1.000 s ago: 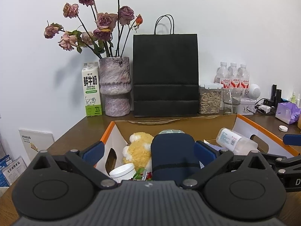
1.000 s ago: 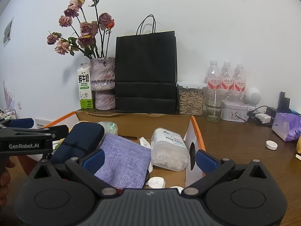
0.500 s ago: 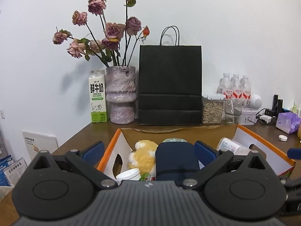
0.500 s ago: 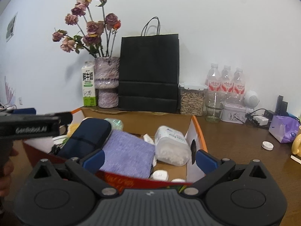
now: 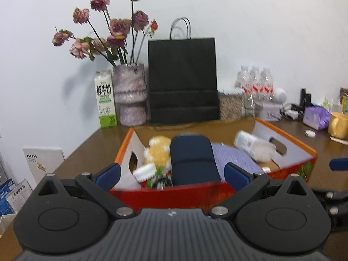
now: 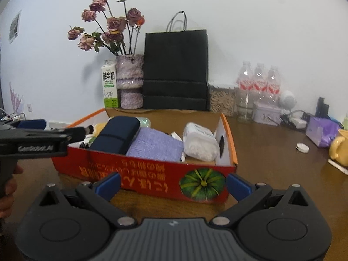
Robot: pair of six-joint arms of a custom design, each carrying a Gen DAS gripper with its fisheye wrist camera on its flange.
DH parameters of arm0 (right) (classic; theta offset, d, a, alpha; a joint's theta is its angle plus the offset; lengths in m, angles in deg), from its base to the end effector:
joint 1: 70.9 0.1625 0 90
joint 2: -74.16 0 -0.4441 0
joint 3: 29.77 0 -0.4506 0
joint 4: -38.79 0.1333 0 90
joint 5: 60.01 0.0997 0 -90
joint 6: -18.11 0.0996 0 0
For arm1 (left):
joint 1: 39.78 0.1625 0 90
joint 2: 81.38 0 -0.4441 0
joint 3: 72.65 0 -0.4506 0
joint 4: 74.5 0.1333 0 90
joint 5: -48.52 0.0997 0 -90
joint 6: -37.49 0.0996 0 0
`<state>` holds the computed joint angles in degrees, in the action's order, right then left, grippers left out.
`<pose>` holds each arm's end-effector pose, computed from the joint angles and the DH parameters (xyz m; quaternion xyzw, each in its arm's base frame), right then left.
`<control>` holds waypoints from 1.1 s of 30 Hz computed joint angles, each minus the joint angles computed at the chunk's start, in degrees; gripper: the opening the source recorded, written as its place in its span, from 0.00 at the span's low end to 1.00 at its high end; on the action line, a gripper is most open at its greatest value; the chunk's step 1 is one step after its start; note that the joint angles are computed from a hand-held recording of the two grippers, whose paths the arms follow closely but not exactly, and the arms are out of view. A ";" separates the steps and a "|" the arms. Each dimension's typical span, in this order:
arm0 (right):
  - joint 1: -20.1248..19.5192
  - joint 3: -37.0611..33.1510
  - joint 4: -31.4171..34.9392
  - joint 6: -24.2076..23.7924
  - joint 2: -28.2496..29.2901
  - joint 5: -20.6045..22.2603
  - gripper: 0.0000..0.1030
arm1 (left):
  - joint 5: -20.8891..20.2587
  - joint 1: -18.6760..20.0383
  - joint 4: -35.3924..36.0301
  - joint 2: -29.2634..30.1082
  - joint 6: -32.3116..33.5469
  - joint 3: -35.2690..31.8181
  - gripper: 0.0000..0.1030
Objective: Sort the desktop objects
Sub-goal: 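Withdraw both tools from the box toward the wooden block and tissue, then grasp the beige wooden block with the left tool while the right tool grasps the crumpled white tissue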
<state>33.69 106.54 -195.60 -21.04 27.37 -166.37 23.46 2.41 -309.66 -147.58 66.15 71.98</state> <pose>0.2135 -0.4026 0.0621 0.3386 -0.8133 0.4188 0.2204 -0.1075 -0.3991 0.2023 0.2042 0.7362 -0.5321 0.3649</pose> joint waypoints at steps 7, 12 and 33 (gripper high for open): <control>-0.11 1.55 1.08 1.37 -0.56 -2.89 1.00 | 1.01 -1.63 17.59 -5.78 -14.37 5.37 1.00; 0.33 1.79 1.74 1.87 -0.13 -4.94 1.00 | -0.53 -1.30 30.61 -9.84 -23.11 7.12 1.00; 1.40 0.34 6.46 2.89 1.43 -6.33 1.00 | -9.06 2.53 39.06 -16.45 -27.53 9.11 0.35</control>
